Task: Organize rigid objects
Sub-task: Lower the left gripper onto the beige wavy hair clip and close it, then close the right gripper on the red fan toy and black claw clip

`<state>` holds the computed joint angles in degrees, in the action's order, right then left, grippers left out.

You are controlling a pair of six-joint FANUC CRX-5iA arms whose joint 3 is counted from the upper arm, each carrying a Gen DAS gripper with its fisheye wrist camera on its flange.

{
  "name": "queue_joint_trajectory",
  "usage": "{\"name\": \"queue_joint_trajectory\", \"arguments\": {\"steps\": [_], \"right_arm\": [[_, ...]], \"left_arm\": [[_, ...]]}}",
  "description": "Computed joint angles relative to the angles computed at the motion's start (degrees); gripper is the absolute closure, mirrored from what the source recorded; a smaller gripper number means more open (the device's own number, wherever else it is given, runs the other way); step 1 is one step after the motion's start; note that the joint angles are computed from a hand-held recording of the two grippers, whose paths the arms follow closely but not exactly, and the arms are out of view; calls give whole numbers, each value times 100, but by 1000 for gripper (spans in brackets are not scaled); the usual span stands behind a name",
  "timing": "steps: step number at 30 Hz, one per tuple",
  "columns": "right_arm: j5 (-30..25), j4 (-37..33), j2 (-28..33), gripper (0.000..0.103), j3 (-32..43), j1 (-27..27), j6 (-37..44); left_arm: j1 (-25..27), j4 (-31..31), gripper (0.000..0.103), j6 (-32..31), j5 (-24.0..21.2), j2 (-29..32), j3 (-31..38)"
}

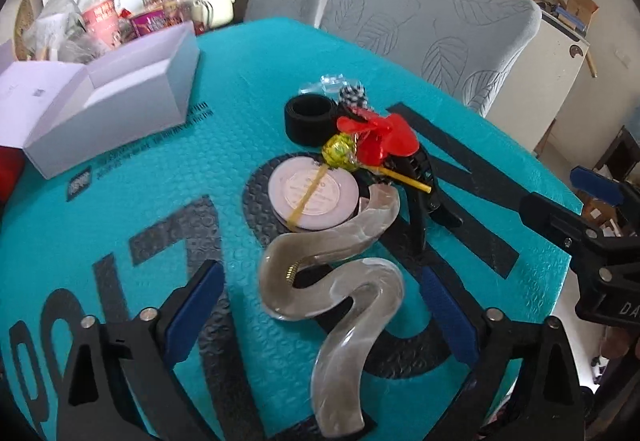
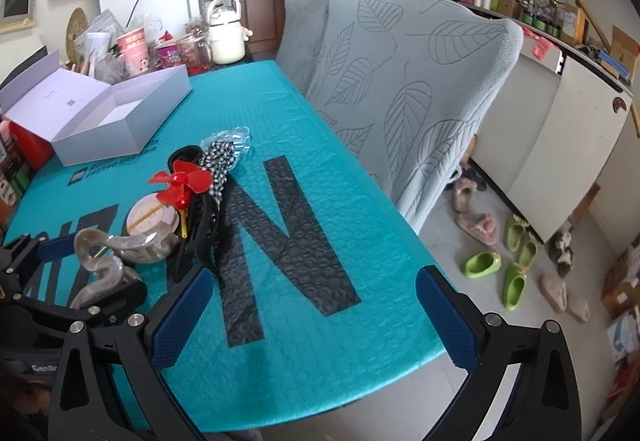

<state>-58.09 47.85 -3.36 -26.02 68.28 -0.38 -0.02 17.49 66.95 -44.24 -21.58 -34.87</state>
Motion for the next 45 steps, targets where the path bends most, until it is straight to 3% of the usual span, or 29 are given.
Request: {"name": "queue_joint_trajectory", "arguments": {"steps": [2, 4, 7, 15, 20, 24, 32, 36, 45], "right_arm": [[86, -76, 51, 0, 43, -62, 60], [120, -181, 132, 0, 134, -111, 179], [58, -319, 282, 0, 300, -159, 353], [312, -447, 529, 0, 596, -277, 663], [514, -259, 709, 0, 785, -313, 758], [884, -144, 839, 0, 909, -409, 804], [1287, -654, 1180, 24, 1302, -606, 1230], [1215, -807, 1368, 54, 1534, -623, 1489], [1103, -497, 1388, 58, 1519, -484, 1505]], "left_arm": [[26, 13, 15, -37, 7, 63, -6], [58, 73, 38, -64, 128, -67, -117], [268, 661, 46, -667, 98, -217, -322], [704, 856, 46, -1030, -321, -343, -303], [1021, 1271, 46, -1544, -392, -482, -490], [1215, 1303, 46, -1603, -336, -631, -536], [1655, 1290, 46, -1577, -299, -709, -569], [1745, 1270, 46, -1568, -333, -721, -577], [1900, 1480, 46, -1714, -482, -778, -669]]}}
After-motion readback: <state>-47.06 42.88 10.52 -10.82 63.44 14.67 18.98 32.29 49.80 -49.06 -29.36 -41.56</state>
